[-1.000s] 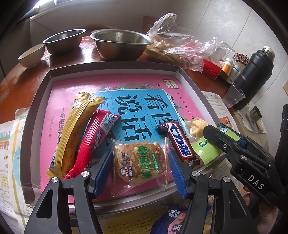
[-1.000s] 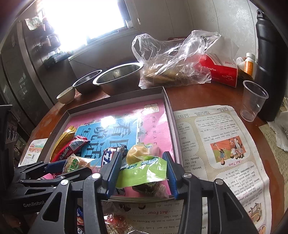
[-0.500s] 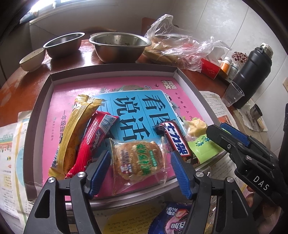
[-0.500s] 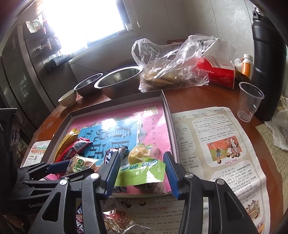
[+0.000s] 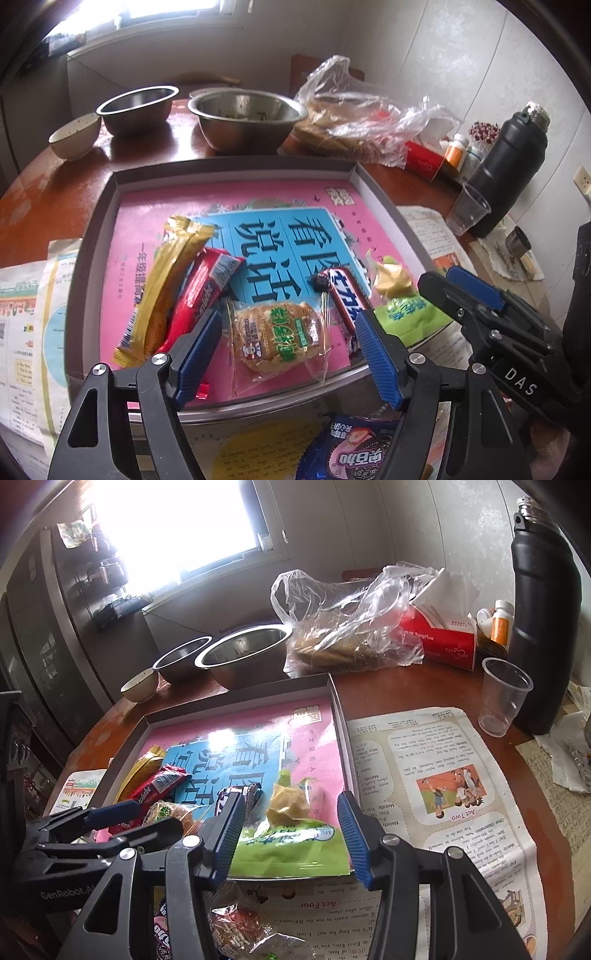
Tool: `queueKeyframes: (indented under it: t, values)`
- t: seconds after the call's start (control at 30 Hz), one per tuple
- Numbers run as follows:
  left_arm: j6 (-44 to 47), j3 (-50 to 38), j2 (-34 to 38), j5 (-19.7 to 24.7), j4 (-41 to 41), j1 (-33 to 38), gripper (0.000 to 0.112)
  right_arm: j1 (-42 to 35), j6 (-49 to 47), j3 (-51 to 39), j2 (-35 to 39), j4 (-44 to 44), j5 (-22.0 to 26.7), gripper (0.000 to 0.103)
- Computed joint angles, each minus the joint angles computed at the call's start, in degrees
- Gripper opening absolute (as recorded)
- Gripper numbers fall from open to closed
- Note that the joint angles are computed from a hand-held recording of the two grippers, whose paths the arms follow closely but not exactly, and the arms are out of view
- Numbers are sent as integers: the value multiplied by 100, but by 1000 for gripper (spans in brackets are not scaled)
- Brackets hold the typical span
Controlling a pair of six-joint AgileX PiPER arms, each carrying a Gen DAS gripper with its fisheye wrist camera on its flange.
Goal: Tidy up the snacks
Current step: 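Lower the bread and green bag into the tray and open both grippers, then withdraw both grippers from the tray toward the blue cookie pack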
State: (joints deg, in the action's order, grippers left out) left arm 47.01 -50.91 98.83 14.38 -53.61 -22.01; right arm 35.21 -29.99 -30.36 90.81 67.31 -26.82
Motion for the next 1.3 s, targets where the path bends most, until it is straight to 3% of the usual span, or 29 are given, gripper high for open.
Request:
queueKeyframes:
  t: [0.37,1.0,1.3]
  values:
    - [52,225,-383,-100,-164,190,77,145,-10,202,-304,160,-261,55]
    - [-1437,859,-1138,-416,1347,-34,77,910,-354,535,-835,716,-657,57]
    - [-1730,1328,-1621,-537,1608,-15,77,1460,-347,772,-999,1079,-959,57]
